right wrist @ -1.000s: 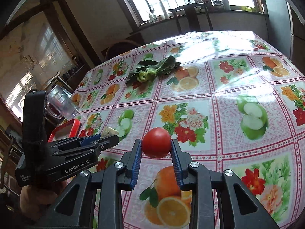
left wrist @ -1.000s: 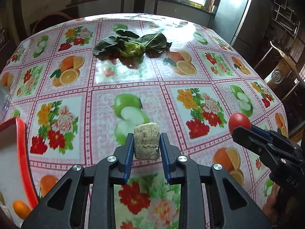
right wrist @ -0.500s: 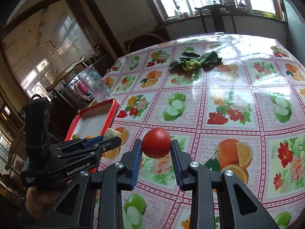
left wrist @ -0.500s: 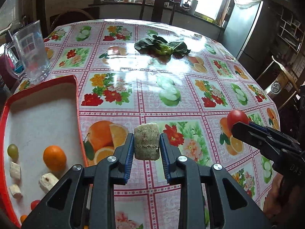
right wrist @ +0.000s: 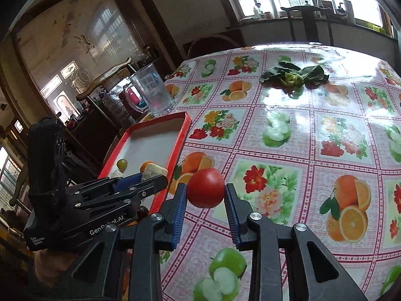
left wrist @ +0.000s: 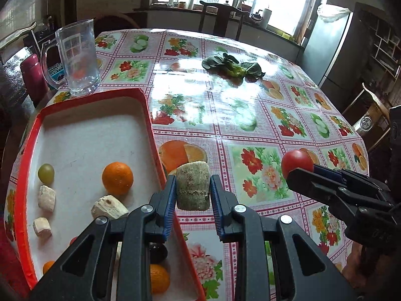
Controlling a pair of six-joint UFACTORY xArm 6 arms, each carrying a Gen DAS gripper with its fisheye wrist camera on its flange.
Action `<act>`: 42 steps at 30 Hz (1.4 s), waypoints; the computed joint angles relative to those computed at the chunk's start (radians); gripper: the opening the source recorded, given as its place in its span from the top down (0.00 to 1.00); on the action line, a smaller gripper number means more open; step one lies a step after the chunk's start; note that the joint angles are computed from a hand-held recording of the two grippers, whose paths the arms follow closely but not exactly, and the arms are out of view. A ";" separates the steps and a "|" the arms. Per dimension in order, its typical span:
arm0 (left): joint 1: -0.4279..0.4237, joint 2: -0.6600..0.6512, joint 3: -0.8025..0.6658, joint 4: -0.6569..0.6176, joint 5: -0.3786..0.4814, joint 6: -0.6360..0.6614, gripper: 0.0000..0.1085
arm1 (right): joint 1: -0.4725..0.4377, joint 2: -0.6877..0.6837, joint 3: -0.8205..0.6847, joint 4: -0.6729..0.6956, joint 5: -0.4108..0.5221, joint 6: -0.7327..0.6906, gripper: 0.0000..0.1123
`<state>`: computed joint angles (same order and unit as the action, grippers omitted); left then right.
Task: Organize fruits
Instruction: 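Carry the chunk into the tray and open the left tool while the right tool releases the tomato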
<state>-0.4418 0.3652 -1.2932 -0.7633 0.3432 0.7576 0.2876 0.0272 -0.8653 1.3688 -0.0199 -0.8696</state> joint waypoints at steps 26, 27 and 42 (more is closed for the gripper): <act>0.122 -0.020 0.040 -0.008 -0.017 -0.008 0.78 | 0.064 0.135 -0.131 -0.409 0.033 0.339 0.73; 0.126 -0.018 0.038 -0.009 -0.016 -0.008 0.78 | 0.064 0.143 -0.138 -0.428 0.036 0.355 0.73; 0.183 0.033 -0.028 0.031 0.006 -0.048 0.78 | 0.056 0.259 -0.262 -0.608 0.087 0.505 0.73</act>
